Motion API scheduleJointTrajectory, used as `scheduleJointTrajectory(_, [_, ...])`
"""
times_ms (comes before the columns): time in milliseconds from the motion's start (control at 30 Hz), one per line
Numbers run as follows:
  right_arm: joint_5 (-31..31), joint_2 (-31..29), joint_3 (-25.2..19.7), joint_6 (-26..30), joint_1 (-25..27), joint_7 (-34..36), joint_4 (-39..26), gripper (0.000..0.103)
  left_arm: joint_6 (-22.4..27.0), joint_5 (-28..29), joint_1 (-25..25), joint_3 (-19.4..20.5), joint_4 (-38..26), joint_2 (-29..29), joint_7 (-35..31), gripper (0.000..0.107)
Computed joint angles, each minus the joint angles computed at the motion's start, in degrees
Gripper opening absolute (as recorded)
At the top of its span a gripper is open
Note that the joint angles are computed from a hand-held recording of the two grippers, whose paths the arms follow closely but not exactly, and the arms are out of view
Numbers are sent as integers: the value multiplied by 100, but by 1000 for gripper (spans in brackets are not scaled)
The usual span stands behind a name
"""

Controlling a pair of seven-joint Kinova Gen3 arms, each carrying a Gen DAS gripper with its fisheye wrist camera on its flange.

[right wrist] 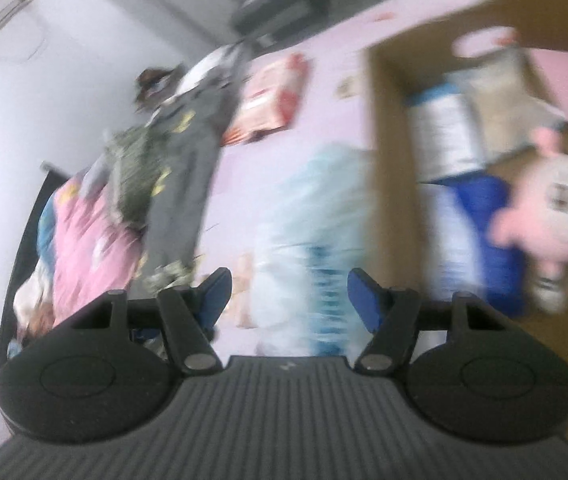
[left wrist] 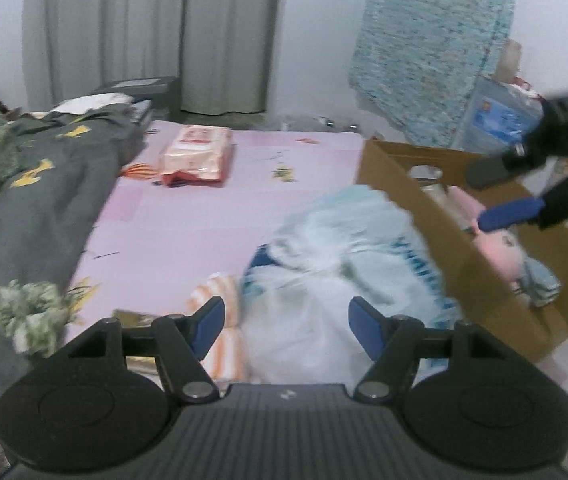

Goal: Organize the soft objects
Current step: 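Return the right tool to the bed and grasp the orange-striped sock, then carry the orange-striped sock into the cardboard box and release it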

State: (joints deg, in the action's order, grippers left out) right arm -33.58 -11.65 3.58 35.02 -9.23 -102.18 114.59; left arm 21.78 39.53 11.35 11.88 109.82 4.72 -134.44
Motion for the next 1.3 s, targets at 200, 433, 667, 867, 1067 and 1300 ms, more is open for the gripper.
scheduleJointTrajectory(200, [-187, 1216, -731, 304, 150, 363, -1173, 64, -437, -151, -92, -42, 212, 135, -55, 61])
scheduleJointTrajectory(433, [595, 2921, -576, 1373, -521, -109, -3029, 55, -305, -730, -255, 16, 37, 546, 425, 53])
scheduleJointTrajectory(667, [1930, 4285, -793, 2891, -800, -1115, -4812, 50, 140, -1543, -187, 34, -319, 1005, 1123, 52])
scheduleJointTrajectory(867, [2429, 4775, -1079, 3335, -796, -1369, -5440, 49, 433, -1686, -260, 114, -520, 1264, 1345, 45])
scheduleJointTrajectory(1067, [2271, 4677, -1177, 2971, -658, -1381, -5145, 46, 366, -1508, -487, 302, -393, 1155, 1160, 41])
scheduleJointTrajectory(1300, [1885, 4166, -1104, 2328, -612, -1148, -4488, 44, 172, -1388, -443, 301, -175, 718, 978, 42])
